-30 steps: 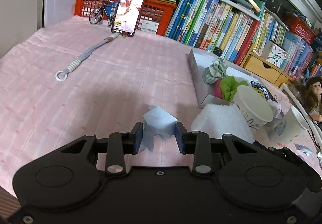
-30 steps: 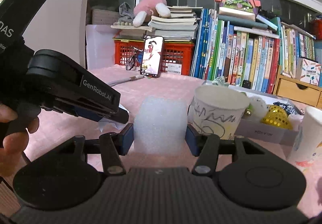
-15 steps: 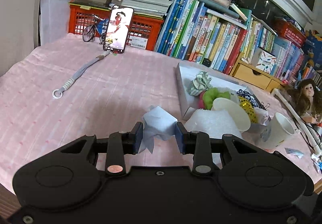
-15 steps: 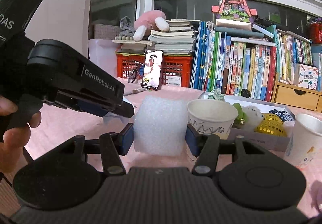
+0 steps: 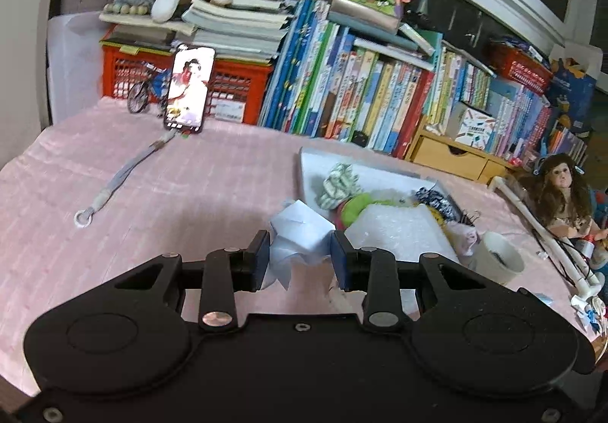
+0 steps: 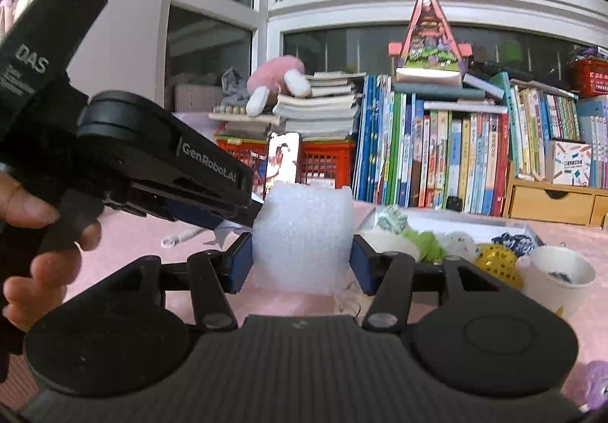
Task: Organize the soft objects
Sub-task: 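Carry the tissue with the left tool while the right tool carries the foam block to the tray, then lower the tissue into the tray and open the left tool while the right tool releases the foam block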
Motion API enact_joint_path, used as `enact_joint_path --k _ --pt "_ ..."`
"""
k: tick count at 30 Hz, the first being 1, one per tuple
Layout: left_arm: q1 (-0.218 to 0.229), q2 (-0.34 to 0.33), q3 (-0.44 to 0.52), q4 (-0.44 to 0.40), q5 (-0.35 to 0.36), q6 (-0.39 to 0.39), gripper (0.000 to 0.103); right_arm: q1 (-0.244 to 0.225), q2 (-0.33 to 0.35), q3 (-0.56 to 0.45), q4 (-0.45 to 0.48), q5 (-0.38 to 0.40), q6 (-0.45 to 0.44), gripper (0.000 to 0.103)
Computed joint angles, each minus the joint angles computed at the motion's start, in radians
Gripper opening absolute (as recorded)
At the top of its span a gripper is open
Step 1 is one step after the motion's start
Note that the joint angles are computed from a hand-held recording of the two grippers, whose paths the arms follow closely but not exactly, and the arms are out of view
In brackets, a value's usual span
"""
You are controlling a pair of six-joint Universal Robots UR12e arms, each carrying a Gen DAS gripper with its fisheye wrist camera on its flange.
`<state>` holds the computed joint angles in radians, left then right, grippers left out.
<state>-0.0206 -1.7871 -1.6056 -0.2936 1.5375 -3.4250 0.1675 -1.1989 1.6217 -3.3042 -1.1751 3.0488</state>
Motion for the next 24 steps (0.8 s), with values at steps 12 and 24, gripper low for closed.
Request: enact_joint_path --k 12,24 --pt "-0.026 -0.061 0.122 -0.043 0.0 0.041 0.033 -0.059 0.019 -0.08 0.043 -0.007 0.042 0.058" --pt "-0.046 -0.207 0.394 -0.239 -0.005 0.065 0.033 -0.12 0.076 -0.287 0.383 0.016 0.013 0.058"
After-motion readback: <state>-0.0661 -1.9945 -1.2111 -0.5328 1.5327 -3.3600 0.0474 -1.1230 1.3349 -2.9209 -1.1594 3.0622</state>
